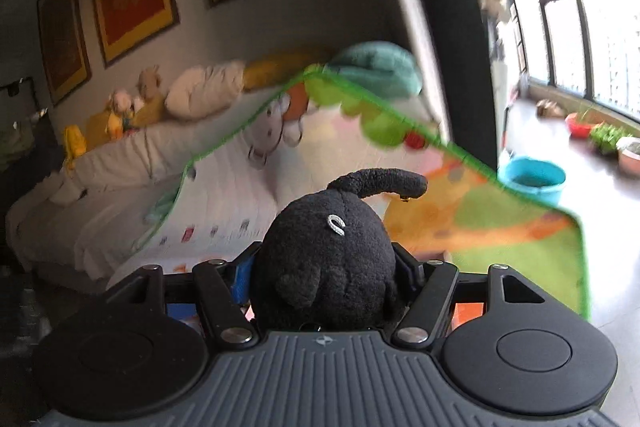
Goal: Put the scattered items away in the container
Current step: 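Grasp the purple-hat girl figure beside the white box with the right tool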
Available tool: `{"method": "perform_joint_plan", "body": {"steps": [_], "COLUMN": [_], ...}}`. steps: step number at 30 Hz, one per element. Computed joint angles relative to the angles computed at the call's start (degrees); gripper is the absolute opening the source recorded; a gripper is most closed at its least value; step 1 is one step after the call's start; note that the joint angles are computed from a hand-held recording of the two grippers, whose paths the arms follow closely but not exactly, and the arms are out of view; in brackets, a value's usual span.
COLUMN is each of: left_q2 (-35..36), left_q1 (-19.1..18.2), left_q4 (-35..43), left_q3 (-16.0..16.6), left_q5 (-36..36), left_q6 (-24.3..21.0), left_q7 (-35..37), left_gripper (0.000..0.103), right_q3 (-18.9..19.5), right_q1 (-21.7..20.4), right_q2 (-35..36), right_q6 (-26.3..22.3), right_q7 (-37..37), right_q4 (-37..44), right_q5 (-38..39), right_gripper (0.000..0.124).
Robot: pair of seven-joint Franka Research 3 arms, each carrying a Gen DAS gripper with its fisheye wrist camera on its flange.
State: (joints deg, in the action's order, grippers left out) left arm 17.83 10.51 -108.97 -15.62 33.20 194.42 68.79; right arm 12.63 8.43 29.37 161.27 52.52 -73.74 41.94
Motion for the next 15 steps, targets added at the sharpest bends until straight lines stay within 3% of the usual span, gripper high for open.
{"method": "perform_joint_plan", "body": {"steps": [3,9,12,15], "left_q2": [-3.5,-9.4,-11.9,-12.5], "left_q1": [2.9,10.9,10.2,15.5], "left_q4": [-5.2,-12.8,-16.1,-16.2], "left_q3": [-0.4,-2.1,0.9,-1.6], "left_q5": [1.5,13.7,15.2,24.8], "left_q6": [1.9,2.1,1.2,0.9], "left_q7": [-2.0,-13.0,-15.4,-27.3], "left_gripper": [0.101,0.103,0.103,0.103], "right_q3": [-0.4,-1.1,-2.6,-4.3], "right_q1": [0.8,2.3,3.7,5.7], "right_q2": [2.6,2.2,1.3,0.3], "right_q6": [-3.6,-0.9,-0.4,1.3], "right_q7": [1.9,3.2,5.3,7.7], "right_q4": [3.1,2.1,0.8,-1.1], "right_q5": [-1.4,-3.3,-6.4,-10.4], "right_gripper": [0.076,0.08,0.08,0.08]}}
